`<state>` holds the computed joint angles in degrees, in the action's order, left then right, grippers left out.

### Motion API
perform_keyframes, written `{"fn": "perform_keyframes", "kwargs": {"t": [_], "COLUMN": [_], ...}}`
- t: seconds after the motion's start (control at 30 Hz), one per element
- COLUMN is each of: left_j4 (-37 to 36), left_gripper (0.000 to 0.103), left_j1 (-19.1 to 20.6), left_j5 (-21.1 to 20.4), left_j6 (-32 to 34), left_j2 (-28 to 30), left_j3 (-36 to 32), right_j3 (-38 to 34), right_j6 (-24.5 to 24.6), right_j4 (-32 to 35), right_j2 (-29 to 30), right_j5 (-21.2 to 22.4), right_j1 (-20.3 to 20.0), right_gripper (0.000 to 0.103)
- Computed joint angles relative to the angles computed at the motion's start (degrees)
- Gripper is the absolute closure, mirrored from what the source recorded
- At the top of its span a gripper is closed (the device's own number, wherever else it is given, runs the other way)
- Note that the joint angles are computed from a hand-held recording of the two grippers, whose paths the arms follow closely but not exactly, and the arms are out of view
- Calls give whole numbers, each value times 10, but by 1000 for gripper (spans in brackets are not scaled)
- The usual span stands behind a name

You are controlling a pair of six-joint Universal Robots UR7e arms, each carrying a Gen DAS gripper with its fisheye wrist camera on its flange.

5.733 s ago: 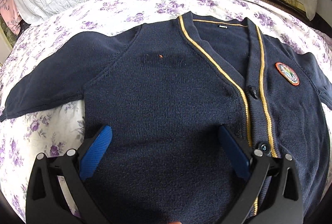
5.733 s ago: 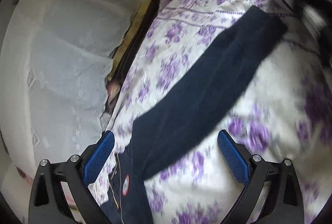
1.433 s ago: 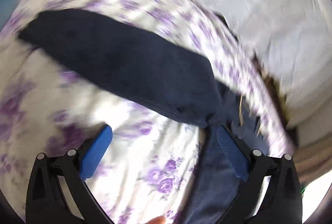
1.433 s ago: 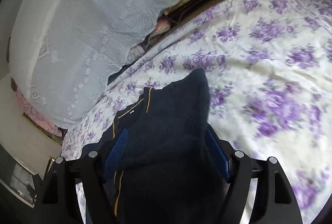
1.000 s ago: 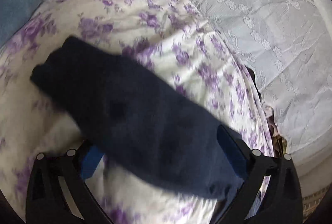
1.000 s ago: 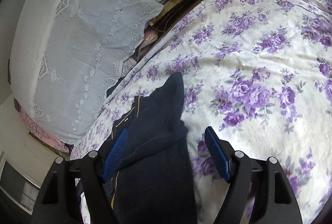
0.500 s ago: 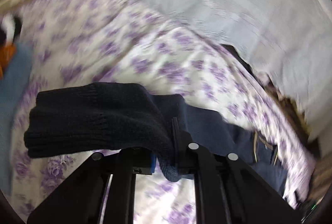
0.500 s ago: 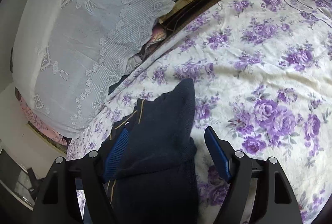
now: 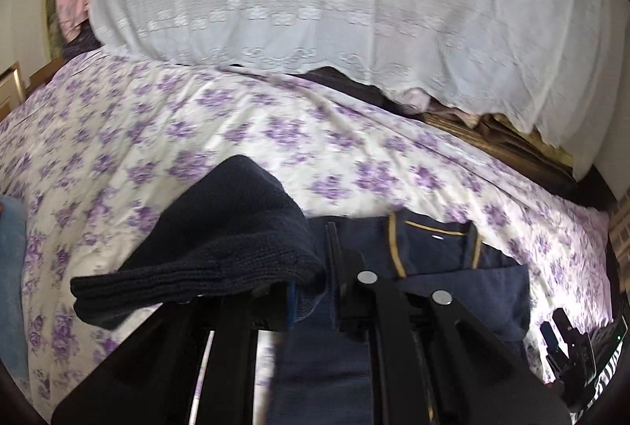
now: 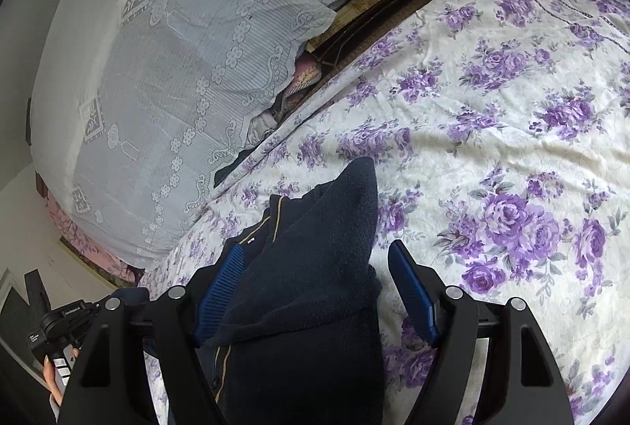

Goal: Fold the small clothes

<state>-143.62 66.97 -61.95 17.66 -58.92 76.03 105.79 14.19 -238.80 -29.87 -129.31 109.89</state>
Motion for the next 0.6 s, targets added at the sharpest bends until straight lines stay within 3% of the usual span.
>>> {"fn": "perform_keyframes", "kwargs": {"t": [0.27,0.6], "left_j4": [-24,-36], "left_gripper": [92,92], "left_j1": [-33,-60], "left_j5": [-7,-18], "left_j6": [12,11], "left_j2": [5,22], "left_j3": [49,105], "right_j3": [16,15], "right_j6": [56,73], "right_j4": [-17,-34], "right_j2": [-3,-1], "right_j5": [27,34], "right_j1": [-14,-18], "right_gripper": [27,27]}}
